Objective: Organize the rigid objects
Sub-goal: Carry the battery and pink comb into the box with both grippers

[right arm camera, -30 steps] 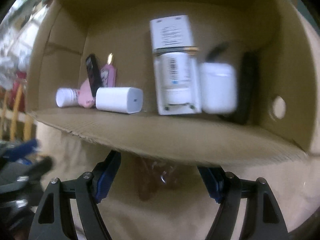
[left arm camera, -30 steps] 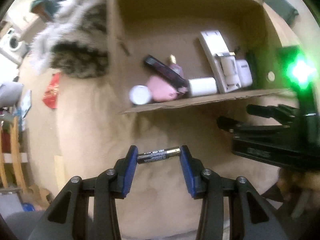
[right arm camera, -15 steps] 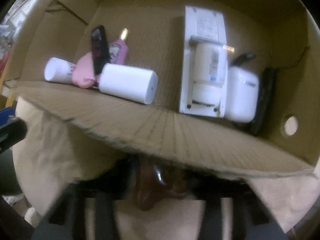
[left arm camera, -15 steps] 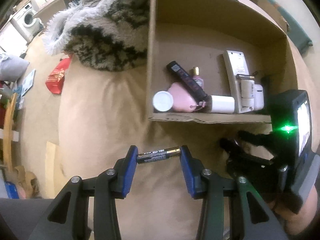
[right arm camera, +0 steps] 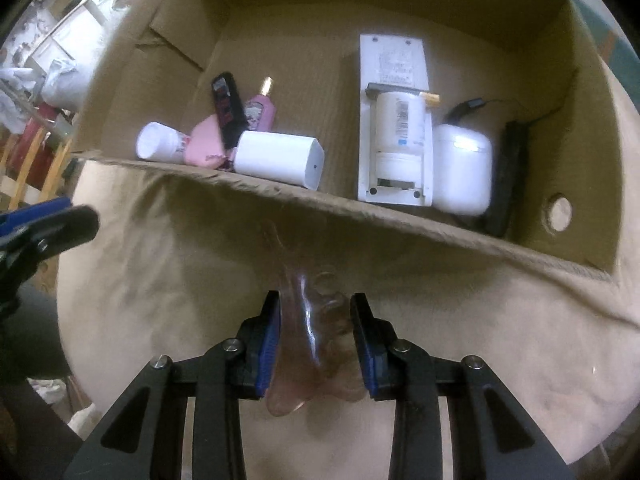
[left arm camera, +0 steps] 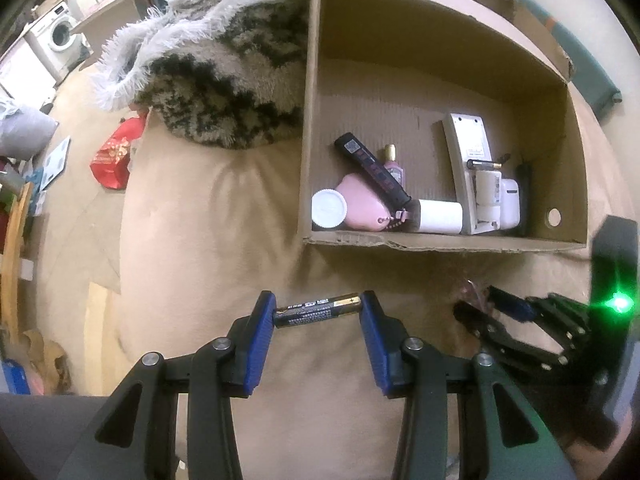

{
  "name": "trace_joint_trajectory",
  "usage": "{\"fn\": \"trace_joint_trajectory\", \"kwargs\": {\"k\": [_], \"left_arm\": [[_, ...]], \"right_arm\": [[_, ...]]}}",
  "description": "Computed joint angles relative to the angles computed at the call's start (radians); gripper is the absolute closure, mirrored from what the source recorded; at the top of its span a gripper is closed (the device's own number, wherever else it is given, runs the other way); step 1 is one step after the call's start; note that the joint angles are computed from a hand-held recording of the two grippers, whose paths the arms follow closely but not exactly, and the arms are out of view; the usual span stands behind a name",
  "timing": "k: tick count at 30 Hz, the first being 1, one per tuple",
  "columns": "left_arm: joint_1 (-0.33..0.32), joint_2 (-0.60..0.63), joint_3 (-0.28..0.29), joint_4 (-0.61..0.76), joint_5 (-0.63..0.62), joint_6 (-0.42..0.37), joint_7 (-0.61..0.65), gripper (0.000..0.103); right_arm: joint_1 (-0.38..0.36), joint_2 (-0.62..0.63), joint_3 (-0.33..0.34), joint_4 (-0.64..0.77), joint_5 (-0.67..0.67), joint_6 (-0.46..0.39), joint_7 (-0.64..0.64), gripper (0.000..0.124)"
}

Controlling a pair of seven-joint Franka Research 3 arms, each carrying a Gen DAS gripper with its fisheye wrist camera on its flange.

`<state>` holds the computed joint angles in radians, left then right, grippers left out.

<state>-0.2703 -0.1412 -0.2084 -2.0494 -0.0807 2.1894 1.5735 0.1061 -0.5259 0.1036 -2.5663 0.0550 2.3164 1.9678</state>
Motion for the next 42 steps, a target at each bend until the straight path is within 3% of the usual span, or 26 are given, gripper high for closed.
{"fn": "trace_joint_trajectory", "kwargs": {"k": [11,19,31,42], "left_arm": [[-0.004,-0.042,0.007,-0.027,-0.002,0.036,0.003,0.064],[-0.011,-0.069,0.012,-0.031,-0.012,0.064,-0.001,0.064],[-0.004,0.055,-0.008,0.174,0.005,0.066,-0.039,0.064],[-0.014,0.232,-0.048,0.362,0.041,0.061,-0.070,0.064]], "right_arm": [[0.023,-0.268,-0.029,-0.133,0.136,0.003,0.034,0.088],[-0.023,-0.392,-0.053,-0.143,0.184,0.008,0.007,0.088],[-0.093,-0.217,-0.081,0.060,0.159,0.093,-0.094,0.088],[-0.118,-0.064,-0.120,0.120,0.192,0.203,-0.152,0.088]]}}
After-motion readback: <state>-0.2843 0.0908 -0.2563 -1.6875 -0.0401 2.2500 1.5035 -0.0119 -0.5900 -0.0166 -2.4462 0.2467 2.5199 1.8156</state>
